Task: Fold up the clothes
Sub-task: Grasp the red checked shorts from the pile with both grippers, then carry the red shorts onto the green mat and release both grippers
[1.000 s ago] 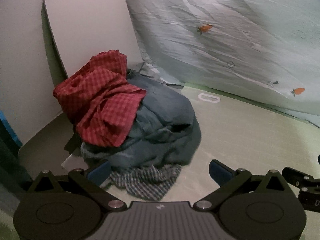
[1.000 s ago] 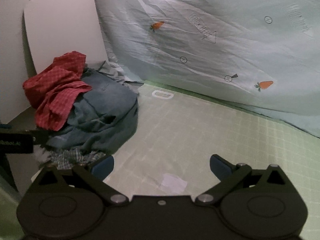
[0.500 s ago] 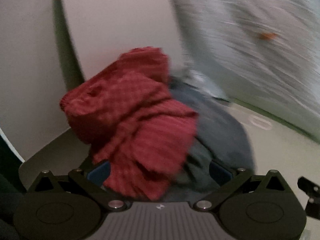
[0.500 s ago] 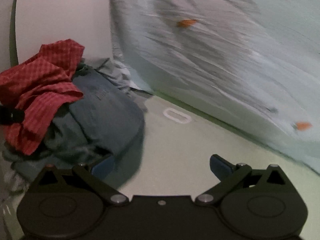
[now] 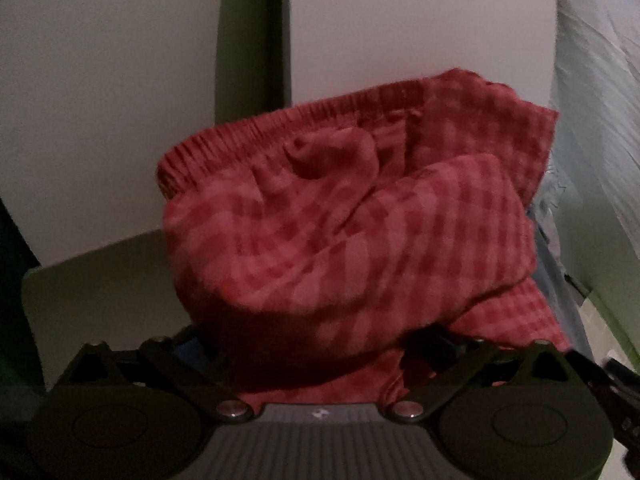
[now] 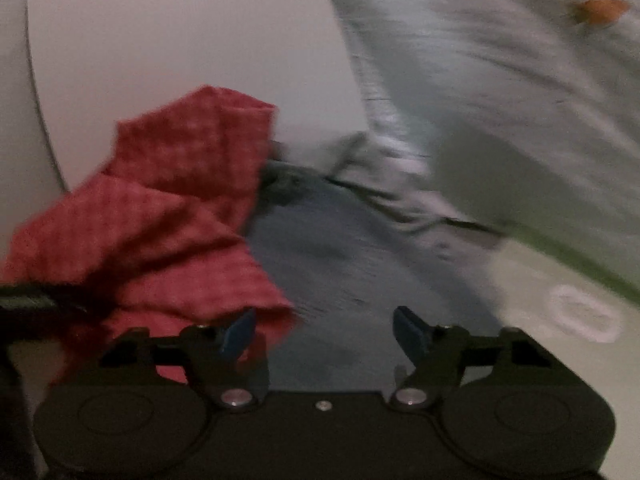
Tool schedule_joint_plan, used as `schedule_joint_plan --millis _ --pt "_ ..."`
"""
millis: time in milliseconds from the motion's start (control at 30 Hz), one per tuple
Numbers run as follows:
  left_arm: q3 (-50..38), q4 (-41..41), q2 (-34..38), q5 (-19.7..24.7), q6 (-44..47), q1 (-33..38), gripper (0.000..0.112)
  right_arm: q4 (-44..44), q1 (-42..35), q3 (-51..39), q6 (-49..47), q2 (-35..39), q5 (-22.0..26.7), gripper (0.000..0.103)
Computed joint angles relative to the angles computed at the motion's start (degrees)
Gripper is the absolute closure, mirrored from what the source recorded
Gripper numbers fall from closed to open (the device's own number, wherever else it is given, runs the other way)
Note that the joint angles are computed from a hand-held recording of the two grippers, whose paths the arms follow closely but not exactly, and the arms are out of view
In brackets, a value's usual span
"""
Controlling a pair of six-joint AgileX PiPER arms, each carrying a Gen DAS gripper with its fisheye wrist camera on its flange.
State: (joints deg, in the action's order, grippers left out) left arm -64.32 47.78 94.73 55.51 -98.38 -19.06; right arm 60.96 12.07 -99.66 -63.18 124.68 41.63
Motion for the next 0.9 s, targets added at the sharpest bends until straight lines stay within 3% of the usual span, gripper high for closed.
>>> schedule_joint_plan --millis 67,167,233,267,367,600,900 --pt "0.64 -0.25 -0.42 -1.55 0.75 0.74 0.020 2.51 0.30 -2.57 0.31 2.00 3.85 0.037" --pt "1.71 0.13 -1.63 -3.72 1.26 1.35 0.034 1.82 1.27 -5.01 2.12 3.63 6.84 0.070" --pt "2.30 0.41 -2.44 -4.90 1.57 1.66 0.042 4.68 1.82 -1.52 -2.81 1.97 4.85 0.096" --pt "2.38 0.58 -2.82 -4.79 1.75 1.42 0.048 6.38 1.69 1.55 -5.83 0.12 3.03 0.101" --pt "2.20 0.97 -3.89 -3.56 2.44 -0.03 0.054 11.90 0.60 9.94 -13.99 -5.17 -1.77 0.102" --pt "0.62 1.15 -6.47 -0.49 2.34 -6.49 0.055 24.08 -7.58 26.87 -27.63 -17.21 -8.65 0.103" --pt "-2.43 2.25 -6.22 4.92 -0.76 -24.12 0.058 28.71 -31.30 45.28 -39.33 -30.01 -5.27 0.103"
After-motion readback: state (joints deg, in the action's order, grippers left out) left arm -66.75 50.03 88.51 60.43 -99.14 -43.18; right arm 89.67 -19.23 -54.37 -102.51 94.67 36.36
